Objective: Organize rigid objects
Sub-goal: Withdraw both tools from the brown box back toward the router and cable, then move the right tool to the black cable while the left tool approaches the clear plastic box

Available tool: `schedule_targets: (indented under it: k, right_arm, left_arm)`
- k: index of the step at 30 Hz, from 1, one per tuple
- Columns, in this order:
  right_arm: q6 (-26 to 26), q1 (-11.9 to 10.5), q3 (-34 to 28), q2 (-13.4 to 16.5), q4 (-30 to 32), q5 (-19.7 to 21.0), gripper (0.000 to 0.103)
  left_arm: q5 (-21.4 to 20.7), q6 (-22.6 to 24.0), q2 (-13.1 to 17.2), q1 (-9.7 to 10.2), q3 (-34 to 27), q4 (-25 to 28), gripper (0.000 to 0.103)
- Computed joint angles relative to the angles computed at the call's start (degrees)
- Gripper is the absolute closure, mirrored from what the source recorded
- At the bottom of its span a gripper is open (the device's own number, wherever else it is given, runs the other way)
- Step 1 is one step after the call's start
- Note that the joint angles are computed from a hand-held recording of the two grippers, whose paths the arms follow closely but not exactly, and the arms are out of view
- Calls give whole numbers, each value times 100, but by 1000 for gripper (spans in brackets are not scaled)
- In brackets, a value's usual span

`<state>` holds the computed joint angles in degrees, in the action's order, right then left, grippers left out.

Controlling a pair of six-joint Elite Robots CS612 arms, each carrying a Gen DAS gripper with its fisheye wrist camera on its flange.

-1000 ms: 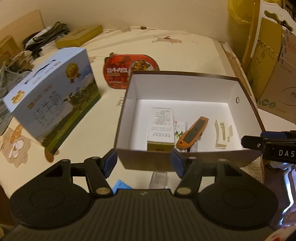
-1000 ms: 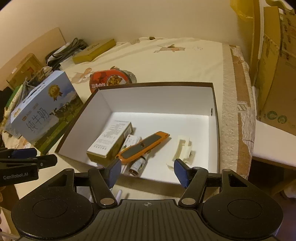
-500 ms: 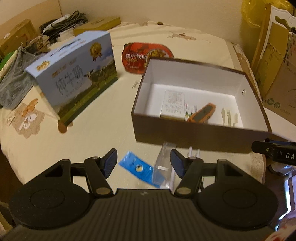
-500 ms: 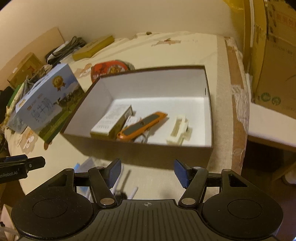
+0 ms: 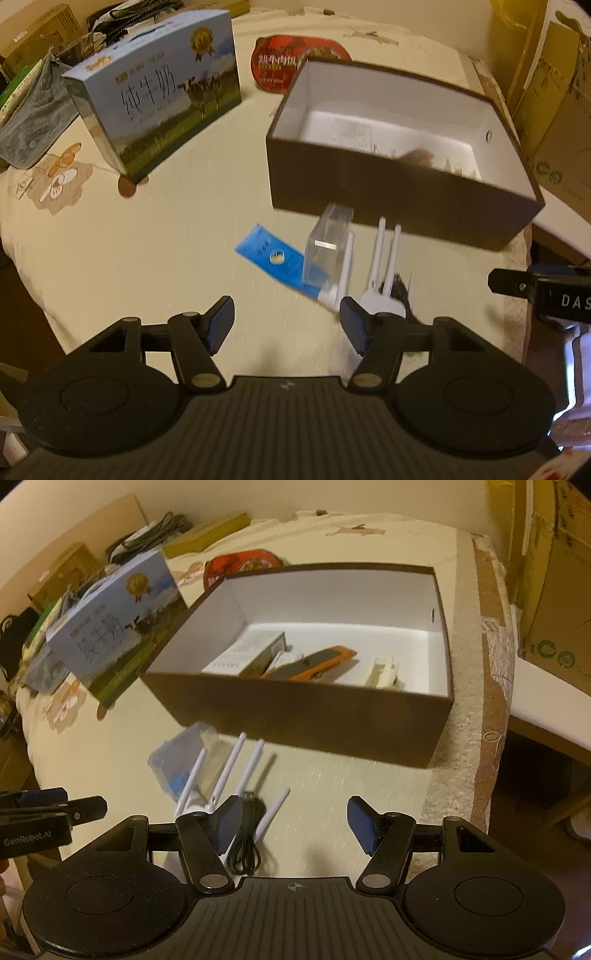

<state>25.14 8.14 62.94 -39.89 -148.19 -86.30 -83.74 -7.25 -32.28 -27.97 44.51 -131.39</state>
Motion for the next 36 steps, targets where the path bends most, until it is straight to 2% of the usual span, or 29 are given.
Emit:
schedule_targets:
  k: [7, 17, 22, 36]
  right_arm:
    - [-200, 30, 105, -17, 121, 153, 43]
    - [-321, 8, 161, 87, 139, 784, 43]
    - [-308, 2, 145, 172, -69, 971, 44]
    - [-137, -21, -219, 490, 177, 1308, 63]
  left_arm:
    - [-23, -15, -58, -24, 169, 73, 44]
    - [-60, 10, 46, -44, 84, 243, 44]
    - [-89, -52, 128, -40, -7, 370, 44]
    - [-135, -80, 268, -50, -185, 449, 44]
